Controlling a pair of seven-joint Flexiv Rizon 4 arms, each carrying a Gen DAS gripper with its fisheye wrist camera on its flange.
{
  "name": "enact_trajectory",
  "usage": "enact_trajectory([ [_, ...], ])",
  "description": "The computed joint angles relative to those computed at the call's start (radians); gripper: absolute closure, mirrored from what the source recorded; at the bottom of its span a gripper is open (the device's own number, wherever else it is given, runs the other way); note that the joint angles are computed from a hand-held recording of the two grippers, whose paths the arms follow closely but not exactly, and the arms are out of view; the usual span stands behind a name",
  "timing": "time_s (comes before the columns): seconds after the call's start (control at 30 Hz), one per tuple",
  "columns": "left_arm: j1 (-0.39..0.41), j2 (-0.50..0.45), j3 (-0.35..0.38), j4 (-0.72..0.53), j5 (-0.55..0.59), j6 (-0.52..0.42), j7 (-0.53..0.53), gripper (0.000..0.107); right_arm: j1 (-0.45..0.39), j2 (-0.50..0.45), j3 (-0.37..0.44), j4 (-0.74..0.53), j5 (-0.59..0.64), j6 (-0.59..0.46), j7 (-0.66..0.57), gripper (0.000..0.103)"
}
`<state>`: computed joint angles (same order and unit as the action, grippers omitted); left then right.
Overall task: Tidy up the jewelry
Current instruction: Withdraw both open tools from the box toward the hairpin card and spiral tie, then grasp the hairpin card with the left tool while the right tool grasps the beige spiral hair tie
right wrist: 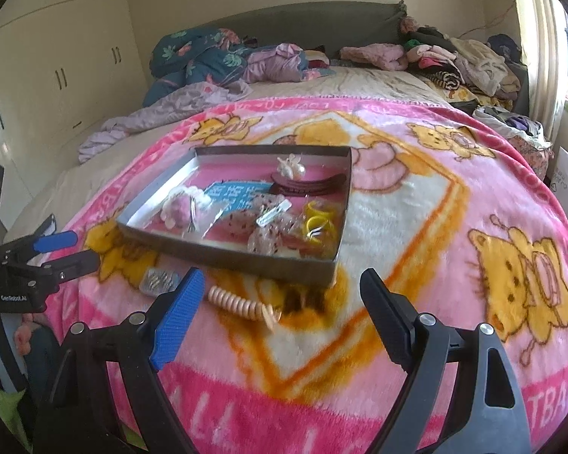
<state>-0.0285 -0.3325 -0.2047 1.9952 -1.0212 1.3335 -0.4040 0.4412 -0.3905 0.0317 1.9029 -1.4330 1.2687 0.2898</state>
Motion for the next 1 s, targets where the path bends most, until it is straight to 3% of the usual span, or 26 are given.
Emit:
enact_trajectory([
  [0.67, 0.000, -0.020, 0.010, 0.054, 0.130, 0.017, -0.079, 0.015, 0.032, -0.052, -0.012, 0.003, 0.074, 0.009, -0.182, 0.021],
  [1.0, 0.017, -0.051, 0.012, 0.031, 0.264, 0.001, -0.192, 0.015, 0.058, -0.142, -0.039, -0.054, 0.248, 0.079, -0.445, 0.022],
])
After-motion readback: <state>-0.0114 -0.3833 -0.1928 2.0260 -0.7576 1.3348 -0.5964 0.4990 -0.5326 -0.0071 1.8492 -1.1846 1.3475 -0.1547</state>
